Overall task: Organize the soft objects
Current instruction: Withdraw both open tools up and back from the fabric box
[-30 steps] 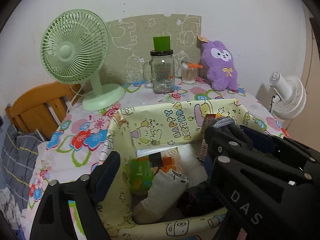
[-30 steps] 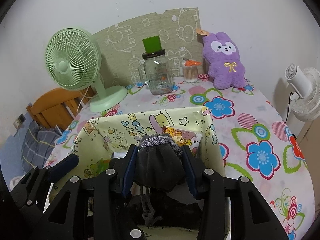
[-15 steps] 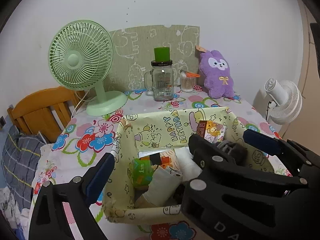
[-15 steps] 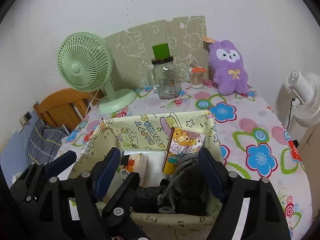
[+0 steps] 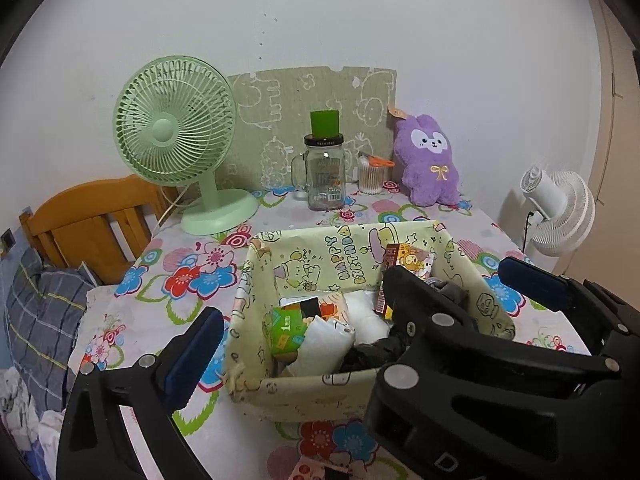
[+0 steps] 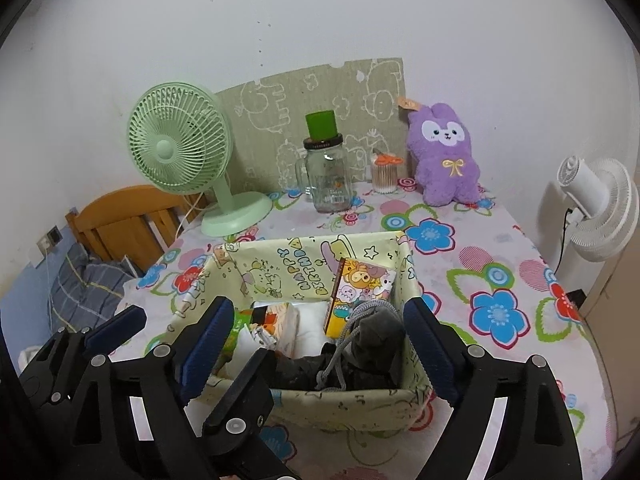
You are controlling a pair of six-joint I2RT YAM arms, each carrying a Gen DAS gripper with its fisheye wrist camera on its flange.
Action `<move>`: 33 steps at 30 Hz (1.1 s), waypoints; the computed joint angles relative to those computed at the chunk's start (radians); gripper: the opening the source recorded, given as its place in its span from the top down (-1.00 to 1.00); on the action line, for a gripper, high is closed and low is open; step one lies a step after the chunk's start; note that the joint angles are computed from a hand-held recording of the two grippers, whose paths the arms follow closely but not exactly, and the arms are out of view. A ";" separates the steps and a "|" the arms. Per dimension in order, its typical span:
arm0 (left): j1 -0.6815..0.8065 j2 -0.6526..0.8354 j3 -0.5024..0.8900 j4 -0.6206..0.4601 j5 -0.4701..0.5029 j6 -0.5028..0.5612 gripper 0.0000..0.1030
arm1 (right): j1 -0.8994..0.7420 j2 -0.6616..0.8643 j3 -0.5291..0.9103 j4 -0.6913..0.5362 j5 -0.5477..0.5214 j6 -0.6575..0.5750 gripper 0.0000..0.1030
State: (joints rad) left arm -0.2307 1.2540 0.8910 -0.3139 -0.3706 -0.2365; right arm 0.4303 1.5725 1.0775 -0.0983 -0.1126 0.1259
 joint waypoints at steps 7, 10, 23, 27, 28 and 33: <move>-0.034 -0.070 -0.020 -0.036 -0.034 -0.017 -0.98 | 0.015 -0.076 -0.044 -0.011 0.036 0.008 -0.78; -0.053 -0.101 -0.030 -0.048 -0.048 -0.022 -0.98 | 0.024 -0.118 -0.067 -0.022 0.063 0.016 -0.84; -0.146 -0.219 -0.065 -0.102 -0.124 -0.036 -0.99 | 0.050 -0.271 -0.148 -0.068 0.118 0.014 -0.95; -0.175 -0.250 -0.070 -0.125 -0.146 -0.044 -0.99 | 0.055 -0.316 -0.174 -0.071 0.126 0.012 -0.97; -0.183 -0.257 -0.071 -0.132 -0.151 -0.048 -0.99 | 0.056 -0.328 -0.179 -0.076 0.127 0.012 -0.97; -0.220 -0.282 -0.072 -0.162 -0.180 -0.064 -0.99 | 0.071 -0.376 -0.204 -0.089 0.163 0.007 -0.98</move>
